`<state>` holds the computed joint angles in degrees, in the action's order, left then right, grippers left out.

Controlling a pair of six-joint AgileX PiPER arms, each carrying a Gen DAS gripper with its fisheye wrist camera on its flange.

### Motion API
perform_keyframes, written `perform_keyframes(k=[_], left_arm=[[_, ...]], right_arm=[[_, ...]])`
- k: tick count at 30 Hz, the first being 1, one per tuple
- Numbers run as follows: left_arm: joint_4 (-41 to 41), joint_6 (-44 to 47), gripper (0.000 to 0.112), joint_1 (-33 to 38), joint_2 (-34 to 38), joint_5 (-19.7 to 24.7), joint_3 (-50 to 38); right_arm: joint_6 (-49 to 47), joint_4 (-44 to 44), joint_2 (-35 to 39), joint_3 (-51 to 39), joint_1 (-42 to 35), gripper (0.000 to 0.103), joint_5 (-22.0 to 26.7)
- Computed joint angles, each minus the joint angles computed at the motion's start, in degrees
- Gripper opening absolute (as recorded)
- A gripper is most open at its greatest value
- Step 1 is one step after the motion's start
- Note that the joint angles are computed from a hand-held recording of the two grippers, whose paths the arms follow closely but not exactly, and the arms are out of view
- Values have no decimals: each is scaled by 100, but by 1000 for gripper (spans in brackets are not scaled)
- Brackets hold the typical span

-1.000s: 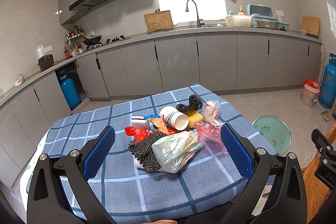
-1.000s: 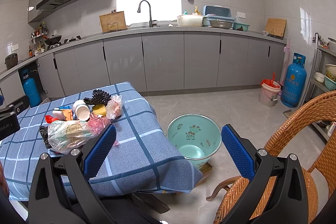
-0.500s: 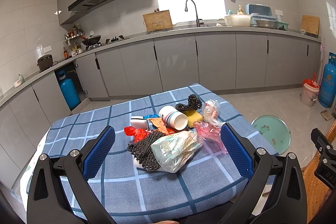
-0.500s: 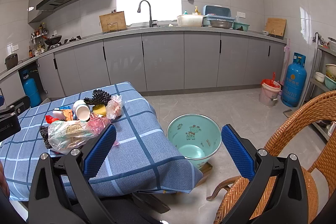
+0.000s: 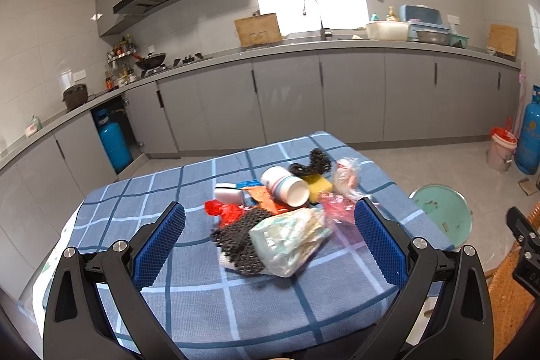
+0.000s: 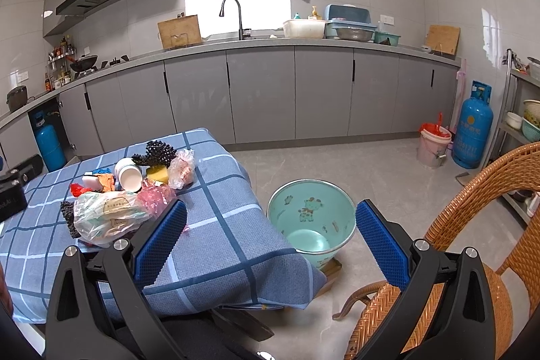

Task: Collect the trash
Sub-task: 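Grasp the black mesh net with the left gripper while the right gripper grasps the pink bag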

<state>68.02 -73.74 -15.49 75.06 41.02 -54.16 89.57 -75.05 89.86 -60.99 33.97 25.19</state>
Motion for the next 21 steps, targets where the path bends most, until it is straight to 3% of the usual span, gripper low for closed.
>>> perform_keyframes(k=[7,12,21], left_arm=[[-656,568,99,1242,393,-579,-174],[-606,558,99,1924,726,-790,-206],[-1342,1386,99,2937,1686,-1023,-909]], right_arm=[[-526,539,650,-519,-80,99,-97],[-1437,1330,1273,-1236,-88,99,-146],[-3358,3007,2529,-2943,-232,98,-138]])
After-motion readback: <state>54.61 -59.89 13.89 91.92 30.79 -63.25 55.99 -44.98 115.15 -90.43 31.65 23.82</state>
